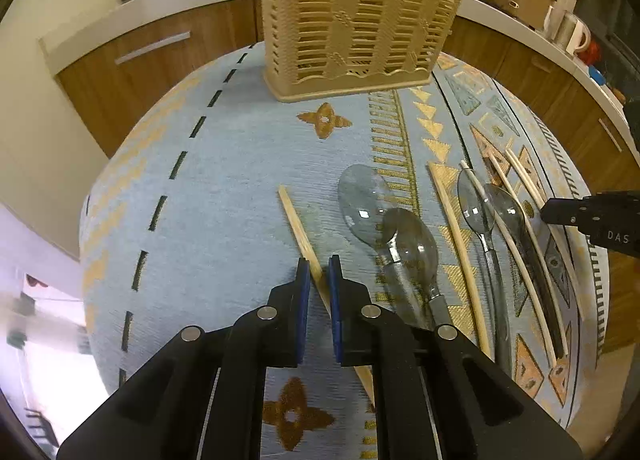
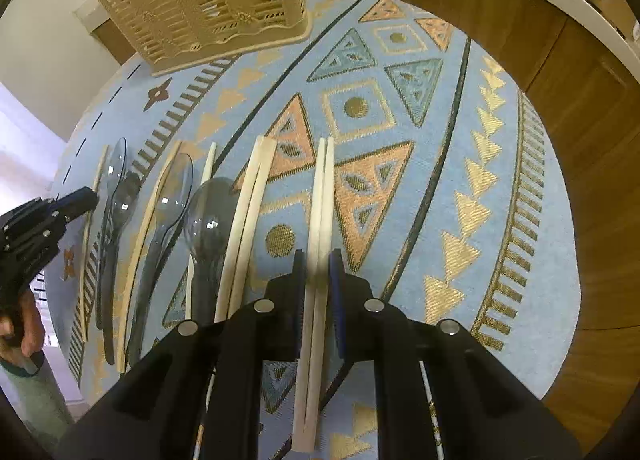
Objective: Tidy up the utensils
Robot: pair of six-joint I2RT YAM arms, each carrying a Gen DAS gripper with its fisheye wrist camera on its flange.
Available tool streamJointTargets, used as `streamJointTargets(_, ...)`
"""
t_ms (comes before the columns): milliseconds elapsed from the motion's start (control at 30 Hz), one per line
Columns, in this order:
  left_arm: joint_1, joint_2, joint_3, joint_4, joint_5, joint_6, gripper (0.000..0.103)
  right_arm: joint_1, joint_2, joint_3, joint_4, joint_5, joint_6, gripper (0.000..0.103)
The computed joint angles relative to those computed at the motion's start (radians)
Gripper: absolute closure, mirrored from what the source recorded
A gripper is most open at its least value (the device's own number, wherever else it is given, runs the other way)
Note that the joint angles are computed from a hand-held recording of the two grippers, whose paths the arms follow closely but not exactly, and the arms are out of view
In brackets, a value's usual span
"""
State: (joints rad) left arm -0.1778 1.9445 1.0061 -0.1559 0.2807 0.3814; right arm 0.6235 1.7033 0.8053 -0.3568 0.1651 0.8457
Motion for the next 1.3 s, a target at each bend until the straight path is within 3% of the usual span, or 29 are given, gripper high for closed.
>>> streamJointTargets(167, 0.022, 0.026, 0.056, -0.084, 0.038, 0.020, 0.091, -0.030, 0.011, 0.023, -0.019, -0.064, -0.044, 0.088)
streamJointTargets(233, 0.018, 0.030, 0.065, -0.104, 0.048, 0.025, 0.077, -0.060, 0.015, 0.033, -0.023, -0.119, -0.080, 0.083)
streamJointTargets(300, -0.008, 0.020, 0.043, -0.074, 0.011, 0.014, 0.076, -0.066, 0.025, 0.049, -0.040, -0.133, -0.100, 0.083)
streamJointTargets(367, -0.047, -0.003, -0.006, -0.008, -0.069, 0.007, 0.080, -0.055, 0.037, 0.068, -0.060, -0.120, -0.114, 0.083)
streamJointTargets(400, -0.067, -0.015, -0.034, 0.033, -0.117, 0.006, 0.088, -0.045, 0.047, 0.077, -0.066, -0.107, -0.113, 0.092)
streamJointTargets(467, -0.085, -0.032, -0.069, 0.076, -0.149, -0.002, 0.096, -0.021, 0.058, 0.089, -0.075, -0.060, -0.107, 0.093)
streamJointTargets(633, -0.043, -0.064, -0.080, 0.112, -0.063, -0.048, 0.100, -0.007, -0.021, 0.002, 0.035, -0.049, -0.096, 0.094)
streamJointTargets(700, -0.008, -0.113, -0.089, 0.131, 0.019, -0.073, 0.100, 0.004, -0.077, -0.030, 0.062, -0.030, -0.104, 0.094)
streamJointTargets(833, 0.048, -0.214, -0.072, 0.170, 0.172, -0.157, 0.100, 0.026, -0.229, -0.065, 0.127, 0.028, -0.156, 0.094)
streamJointTargets(967, 0.055, -0.262, -0.017, 0.229, 0.252, -0.263, 0.100, 0.017, -0.317, -0.033, 0.182, 0.081, -0.237, 0.094)
streamJointTargets(1100, 0.018, -0.287, 0.041, 0.316, 0.253, -0.358, 0.100, -0.021, -0.354, 0.012, 0.282, 0.094, -0.333, 0.095)
streamJointTargets(1133, 0.006, -0.285, 0.061, 0.327, 0.247, -0.375, 0.099, -0.042, -0.355, 0.020, 0.327, 0.087, -0.362, 0.100)
streamJointTargets(1300, -0.045, -0.266, 0.169, 0.354, 0.222, -0.444, 0.099, -0.139, -0.327, 0.123, 0.408, -0.007, -0.425, 0.103)
